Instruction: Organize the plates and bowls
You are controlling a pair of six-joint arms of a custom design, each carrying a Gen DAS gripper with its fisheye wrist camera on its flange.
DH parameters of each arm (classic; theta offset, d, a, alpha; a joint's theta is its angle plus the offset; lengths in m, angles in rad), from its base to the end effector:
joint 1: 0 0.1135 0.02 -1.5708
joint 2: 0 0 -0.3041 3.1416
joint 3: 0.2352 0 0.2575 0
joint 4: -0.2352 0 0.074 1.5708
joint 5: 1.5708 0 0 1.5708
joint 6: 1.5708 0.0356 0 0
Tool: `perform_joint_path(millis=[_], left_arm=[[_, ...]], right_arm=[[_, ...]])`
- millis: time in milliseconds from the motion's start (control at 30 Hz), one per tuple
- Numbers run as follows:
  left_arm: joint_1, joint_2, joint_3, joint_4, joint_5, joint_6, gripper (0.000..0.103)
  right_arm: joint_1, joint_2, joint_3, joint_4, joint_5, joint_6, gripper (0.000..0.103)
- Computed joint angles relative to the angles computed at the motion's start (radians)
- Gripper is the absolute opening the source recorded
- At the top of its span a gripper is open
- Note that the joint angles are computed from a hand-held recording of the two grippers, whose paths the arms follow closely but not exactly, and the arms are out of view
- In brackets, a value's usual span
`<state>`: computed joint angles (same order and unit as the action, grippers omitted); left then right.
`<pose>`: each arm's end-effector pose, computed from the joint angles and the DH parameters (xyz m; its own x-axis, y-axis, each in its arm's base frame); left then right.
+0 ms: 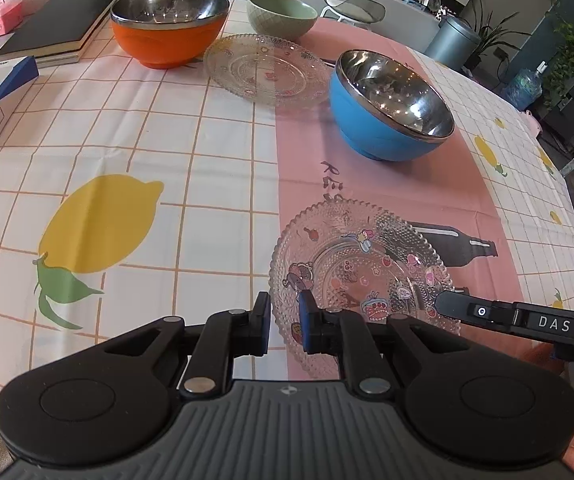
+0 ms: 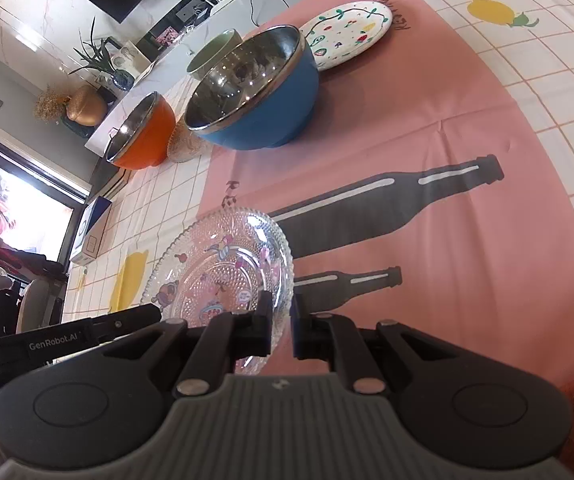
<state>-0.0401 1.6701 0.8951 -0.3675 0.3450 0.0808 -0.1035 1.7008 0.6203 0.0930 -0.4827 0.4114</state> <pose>0.3149 -0.0247 0.1860 -0.8916 0.1118 -0.4388 0.2509 0.9287 -0.2731 0.2886 -0.0134 0.1343 -0.8260 0.4419 -0.3499 0.1828 0.7972 0.5753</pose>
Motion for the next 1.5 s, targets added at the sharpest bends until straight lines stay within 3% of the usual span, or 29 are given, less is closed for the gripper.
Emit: perform_joint_path(millis=[333,833,1167,1300,1400,1500], left_arm=[[0.007,0.02,-0.027,0.034,-0.004,-0.015,0.016],[0.037,0.047,-0.044,0.156,-0.036,-0.163,0.016],[0.039,0.06,-0.037,0.175,-0.039,-0.186,0.016],[0.037,0.039,-0.053,0.184,-0.053,-0.186,0.023],[0.037,0.006,-0.065,0.194,-0.067,-0.183,0.03],[0.027,-0.037,-0.058,0.175,-0.095,-0.16,0.032]], right_arm=[[0.021,0.031,0.014,-0.002,0.03,-0.008,0.007],[0.069,0.104,0.046,0.107,0.04,0.06,0.007],[0.084,0.138,0.066,0.142,0.046,0.074,0.007],[0.092,0.126,0.061,0.139,0.055,0.067,0.014],[0.095,0.092,0.04,0.144,0.084,0.067,0.032],[0.096,0.033,0.022,0.131,0.111,0.039,0.032]])
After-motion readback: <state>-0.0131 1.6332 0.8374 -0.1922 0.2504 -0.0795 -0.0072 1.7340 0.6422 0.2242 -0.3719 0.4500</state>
